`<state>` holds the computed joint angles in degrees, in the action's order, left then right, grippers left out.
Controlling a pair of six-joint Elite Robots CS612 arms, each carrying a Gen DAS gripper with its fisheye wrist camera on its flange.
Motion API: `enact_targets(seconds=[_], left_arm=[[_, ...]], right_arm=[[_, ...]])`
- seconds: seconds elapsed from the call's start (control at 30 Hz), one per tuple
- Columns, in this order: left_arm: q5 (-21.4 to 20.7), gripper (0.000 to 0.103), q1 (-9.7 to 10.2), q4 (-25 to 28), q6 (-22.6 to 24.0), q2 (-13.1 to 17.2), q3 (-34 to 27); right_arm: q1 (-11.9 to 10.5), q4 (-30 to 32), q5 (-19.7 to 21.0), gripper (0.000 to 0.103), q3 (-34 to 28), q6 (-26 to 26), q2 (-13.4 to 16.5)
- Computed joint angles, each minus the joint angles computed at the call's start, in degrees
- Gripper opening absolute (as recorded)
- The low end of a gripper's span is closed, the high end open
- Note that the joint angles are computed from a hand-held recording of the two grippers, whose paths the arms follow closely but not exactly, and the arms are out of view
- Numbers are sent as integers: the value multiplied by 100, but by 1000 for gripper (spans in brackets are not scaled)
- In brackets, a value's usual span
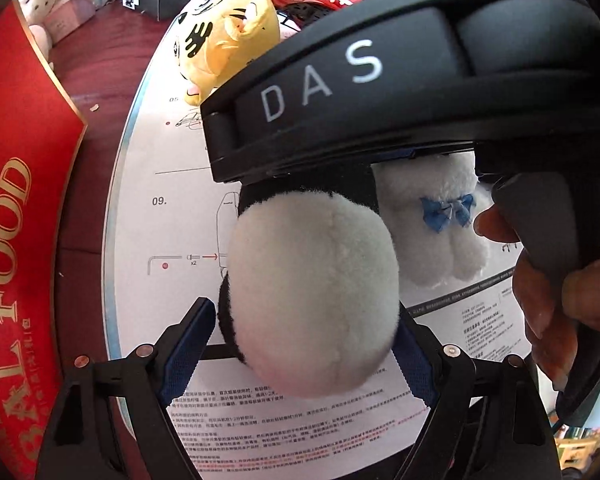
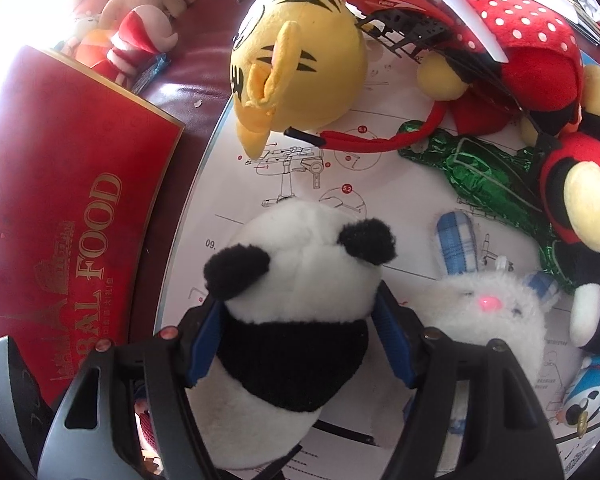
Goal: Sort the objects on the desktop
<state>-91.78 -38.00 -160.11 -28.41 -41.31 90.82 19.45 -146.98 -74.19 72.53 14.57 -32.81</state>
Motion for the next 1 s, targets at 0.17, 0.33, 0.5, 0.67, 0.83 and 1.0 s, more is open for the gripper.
enact_targets(seconds=[0.17,0.33,0.5,0.67,0.83,1.0], left_arm=[[-42,81,24,-100,-89,41,-27],[-52,74,24,-44,-52,47,-97],[70,70,-21,73,82,19,-139],[89,70,-49,147,181,-15,-172],[84,70,-64,110,236,-81,-164],[171,70,-92,-54,293,-223,-98]], right_arm=[[38,71,-136,71,-93,-145,47],[63,-129,-286,65,-18,-169,27],[41,-266,-239,61,125,-93,-47],[22,-379,-176,60,281,34,-125],[31,-520,-197,60,441,152,-229],[58,-760,-290,60,636,233,-397]])
